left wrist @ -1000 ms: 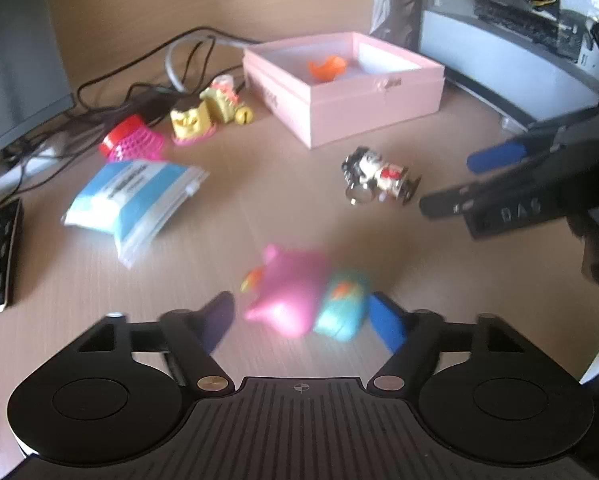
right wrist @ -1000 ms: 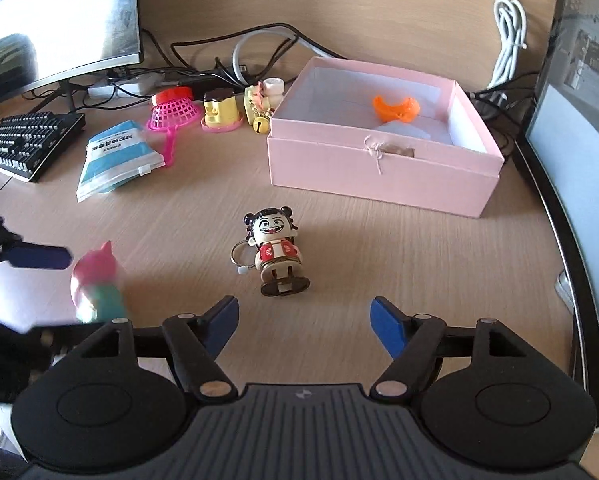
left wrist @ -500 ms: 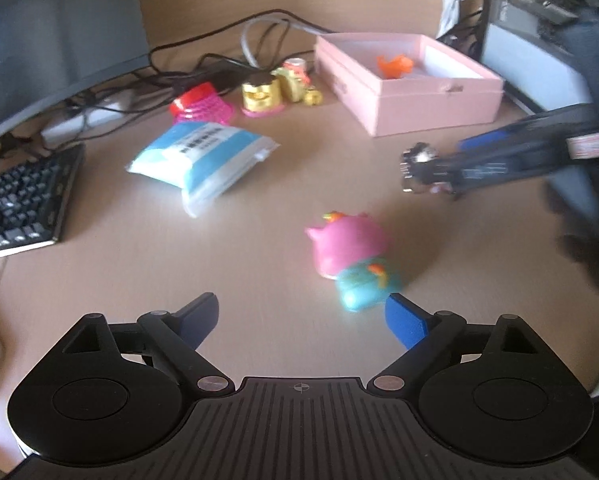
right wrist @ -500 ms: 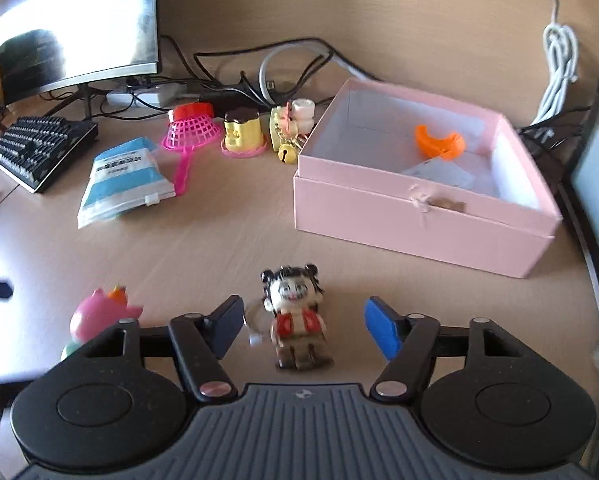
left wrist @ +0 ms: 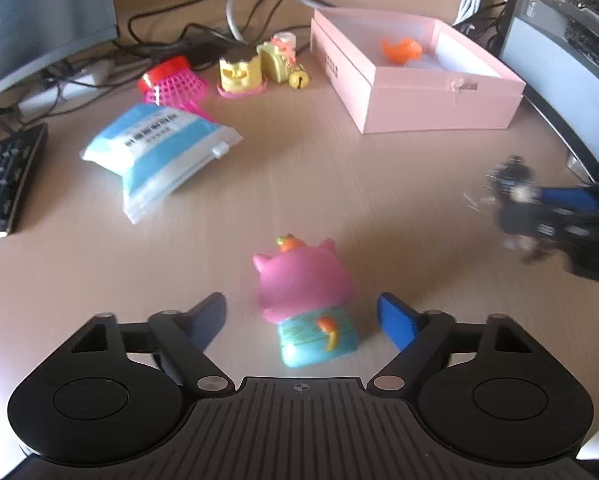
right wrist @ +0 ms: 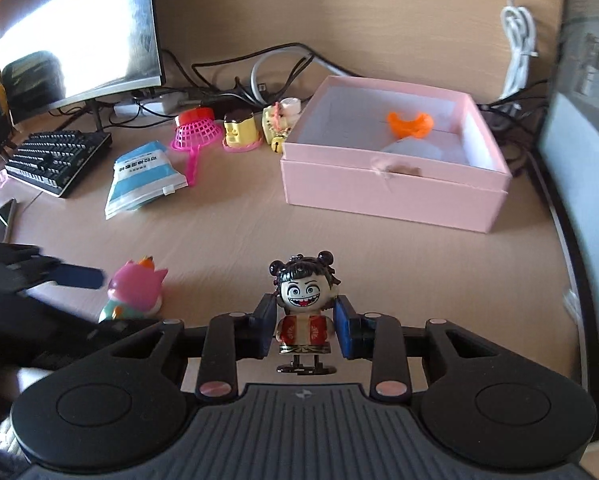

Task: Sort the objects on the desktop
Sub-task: 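Carry the pig toy and figurine into the pink box and open both tools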

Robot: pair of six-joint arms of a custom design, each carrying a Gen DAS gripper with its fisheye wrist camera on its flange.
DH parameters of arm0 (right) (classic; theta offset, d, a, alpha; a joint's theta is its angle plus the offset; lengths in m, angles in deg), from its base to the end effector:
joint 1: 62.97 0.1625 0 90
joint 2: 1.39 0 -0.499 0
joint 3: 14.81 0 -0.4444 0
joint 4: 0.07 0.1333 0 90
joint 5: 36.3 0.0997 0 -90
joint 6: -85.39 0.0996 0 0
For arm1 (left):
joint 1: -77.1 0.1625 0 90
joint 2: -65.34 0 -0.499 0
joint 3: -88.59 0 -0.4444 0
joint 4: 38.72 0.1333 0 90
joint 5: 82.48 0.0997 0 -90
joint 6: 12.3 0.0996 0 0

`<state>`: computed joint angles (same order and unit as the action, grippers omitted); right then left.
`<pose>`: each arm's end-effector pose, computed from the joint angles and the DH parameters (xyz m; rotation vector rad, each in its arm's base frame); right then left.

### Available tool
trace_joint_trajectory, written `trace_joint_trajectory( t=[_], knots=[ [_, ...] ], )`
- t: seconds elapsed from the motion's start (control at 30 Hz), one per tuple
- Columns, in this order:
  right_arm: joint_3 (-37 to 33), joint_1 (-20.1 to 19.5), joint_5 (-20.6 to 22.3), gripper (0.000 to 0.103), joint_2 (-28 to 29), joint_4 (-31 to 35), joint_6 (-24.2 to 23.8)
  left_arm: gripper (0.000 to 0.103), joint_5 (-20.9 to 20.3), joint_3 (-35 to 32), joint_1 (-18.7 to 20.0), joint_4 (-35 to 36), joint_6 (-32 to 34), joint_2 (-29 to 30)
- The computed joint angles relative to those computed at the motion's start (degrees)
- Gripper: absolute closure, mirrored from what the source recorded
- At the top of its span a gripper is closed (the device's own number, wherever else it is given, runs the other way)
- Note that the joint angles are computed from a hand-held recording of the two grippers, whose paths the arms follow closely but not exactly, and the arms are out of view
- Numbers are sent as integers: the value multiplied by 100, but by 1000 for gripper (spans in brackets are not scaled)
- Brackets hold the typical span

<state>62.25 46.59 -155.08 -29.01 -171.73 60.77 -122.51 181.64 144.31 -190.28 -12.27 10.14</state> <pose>0.3690 -0.7837 0.0355 0.7787 -2.4178 0.7022 -0.0984 -0.7751 0.2810 0.2322 2.2766 -0.6781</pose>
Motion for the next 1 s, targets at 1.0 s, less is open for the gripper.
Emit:
trace_joint_trajectory(
  t=[1.0],
  knots=[
    [-346,135,146,73,-441,-1235,-524,13,-1016,-1494,-136,-1371,2221,729]
  ],
)
